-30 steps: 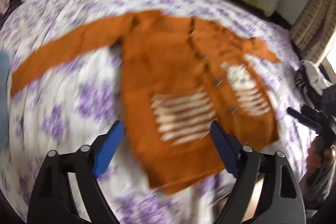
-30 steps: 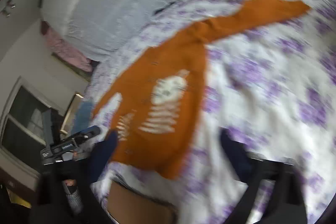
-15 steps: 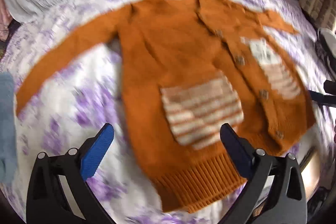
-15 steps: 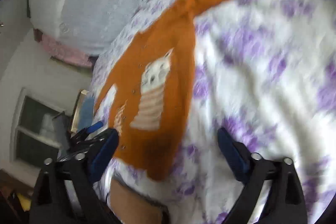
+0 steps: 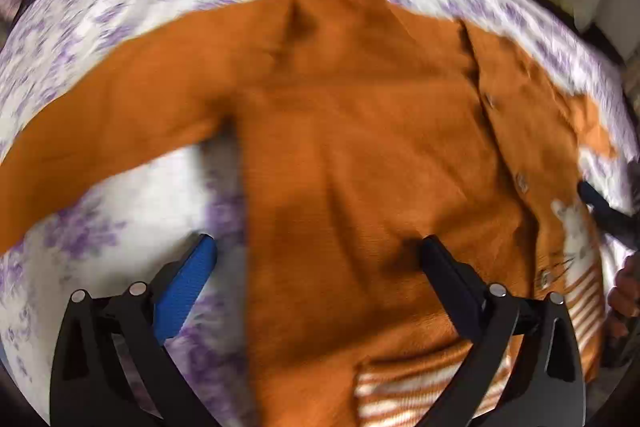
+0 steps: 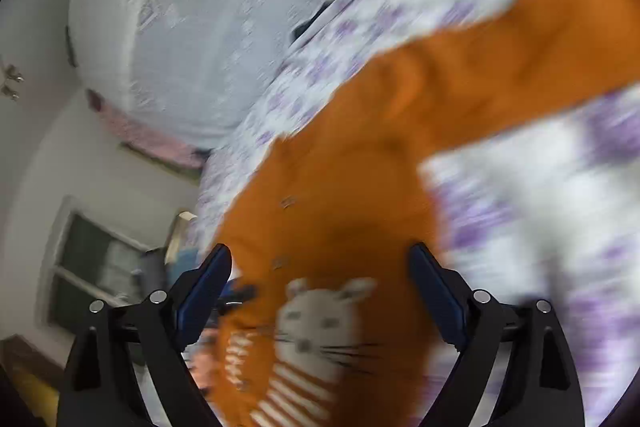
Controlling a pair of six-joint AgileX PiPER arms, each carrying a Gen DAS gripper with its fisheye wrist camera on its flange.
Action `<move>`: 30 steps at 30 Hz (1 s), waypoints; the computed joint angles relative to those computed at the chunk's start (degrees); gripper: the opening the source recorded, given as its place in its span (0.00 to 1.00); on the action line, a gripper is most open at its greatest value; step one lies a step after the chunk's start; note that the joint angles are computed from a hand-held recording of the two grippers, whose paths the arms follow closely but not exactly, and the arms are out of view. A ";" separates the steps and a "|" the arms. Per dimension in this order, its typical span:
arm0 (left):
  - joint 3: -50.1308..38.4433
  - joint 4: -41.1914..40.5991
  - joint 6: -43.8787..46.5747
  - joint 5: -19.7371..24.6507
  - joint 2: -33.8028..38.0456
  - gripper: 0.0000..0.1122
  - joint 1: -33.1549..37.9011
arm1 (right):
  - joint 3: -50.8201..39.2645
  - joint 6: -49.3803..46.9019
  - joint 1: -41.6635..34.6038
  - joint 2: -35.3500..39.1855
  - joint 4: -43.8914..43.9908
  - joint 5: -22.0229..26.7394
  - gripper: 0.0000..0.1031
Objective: Fold small clothes
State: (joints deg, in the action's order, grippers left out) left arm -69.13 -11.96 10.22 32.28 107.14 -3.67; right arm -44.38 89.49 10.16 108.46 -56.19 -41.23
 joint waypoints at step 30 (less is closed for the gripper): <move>-22.90 28.11 -31.73 2.63 8.78 0.88 -9.97 | 7.38 -19.24 -15.08 -6.94 28.99 3.63 0.97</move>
State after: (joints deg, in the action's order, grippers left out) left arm -92.03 16.15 -21.51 34.92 115.92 -13.64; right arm -37.00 70.25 -4.93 101.52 -27.20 -37.60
